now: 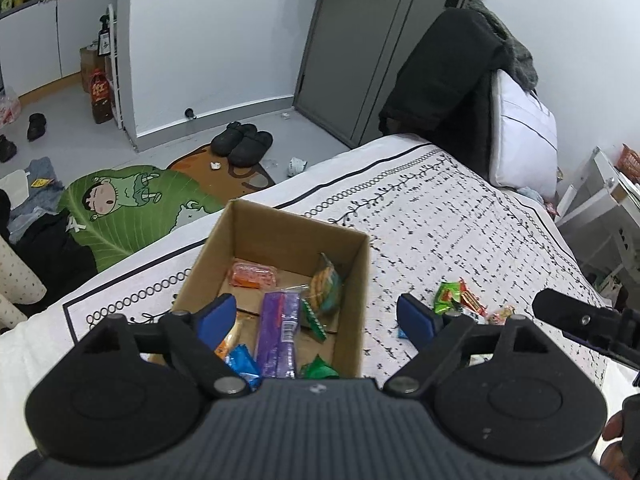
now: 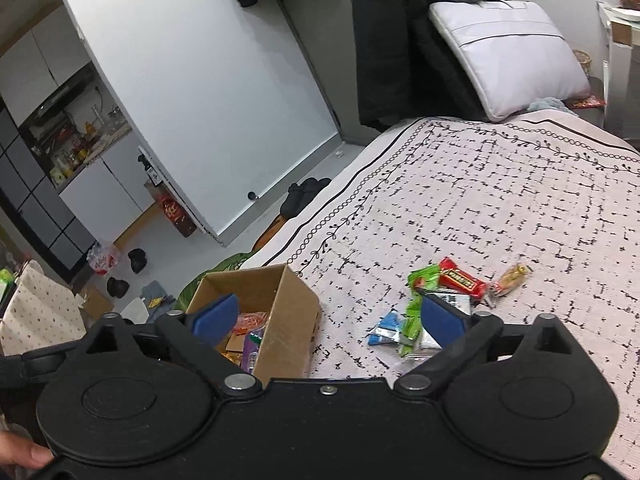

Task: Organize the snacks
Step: 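Move both tools back over the remaining snack pile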

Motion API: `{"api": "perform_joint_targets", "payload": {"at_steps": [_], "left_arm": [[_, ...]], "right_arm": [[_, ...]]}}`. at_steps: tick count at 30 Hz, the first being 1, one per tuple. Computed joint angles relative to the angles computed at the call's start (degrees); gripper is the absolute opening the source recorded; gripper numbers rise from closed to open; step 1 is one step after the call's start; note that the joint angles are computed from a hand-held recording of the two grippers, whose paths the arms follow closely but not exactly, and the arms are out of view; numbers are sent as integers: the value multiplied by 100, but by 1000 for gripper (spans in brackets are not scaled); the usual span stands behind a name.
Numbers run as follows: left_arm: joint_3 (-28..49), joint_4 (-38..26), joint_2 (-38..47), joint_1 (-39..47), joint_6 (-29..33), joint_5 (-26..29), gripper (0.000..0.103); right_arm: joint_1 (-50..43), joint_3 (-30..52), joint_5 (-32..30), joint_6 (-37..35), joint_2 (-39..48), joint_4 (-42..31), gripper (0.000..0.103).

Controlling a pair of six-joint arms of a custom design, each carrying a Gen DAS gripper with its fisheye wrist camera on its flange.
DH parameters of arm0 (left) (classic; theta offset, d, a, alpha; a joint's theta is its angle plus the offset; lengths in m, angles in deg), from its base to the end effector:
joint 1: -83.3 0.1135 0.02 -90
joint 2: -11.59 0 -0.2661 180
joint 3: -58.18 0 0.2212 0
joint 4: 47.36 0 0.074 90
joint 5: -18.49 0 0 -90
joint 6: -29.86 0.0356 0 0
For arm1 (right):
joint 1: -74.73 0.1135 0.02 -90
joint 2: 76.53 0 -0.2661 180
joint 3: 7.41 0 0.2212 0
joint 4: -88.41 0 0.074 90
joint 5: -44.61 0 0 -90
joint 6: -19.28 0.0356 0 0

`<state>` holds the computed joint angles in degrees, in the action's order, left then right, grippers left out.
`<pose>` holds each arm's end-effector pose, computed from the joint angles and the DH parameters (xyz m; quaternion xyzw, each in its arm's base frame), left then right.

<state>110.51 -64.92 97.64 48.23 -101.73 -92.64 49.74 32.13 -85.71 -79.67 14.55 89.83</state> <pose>0.2142 -0.1347 0.1725 -0.1134 0.9225 -0.0664 0.3629 0.2159 -0.0752 0.1287 0.0067 0.8902 0.2164 0.4008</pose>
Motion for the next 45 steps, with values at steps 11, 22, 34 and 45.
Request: {"api": "perform_joint_targets", "payload": {"at_steps": [11, 22, 34, 45], "left_arm": [[416, -267, 350, -565, -343, -176, 87], [809, -290, 764, -912, -632, -165, 93], [1154, 336, 1560, -1207, -776, -52, 91], [1635, 753, 2512, -1051, -982, 304, 87]], "right_arm": [[-708, 375, -357, -574, 143, -802, 103], [-1444, 808, -659, -505, 651, -1047, 103], [-1731, 1230, -759, -109, 1486, -919, 93], [-1531, 1643, -513, 154, 2166, -941, 83]]}}
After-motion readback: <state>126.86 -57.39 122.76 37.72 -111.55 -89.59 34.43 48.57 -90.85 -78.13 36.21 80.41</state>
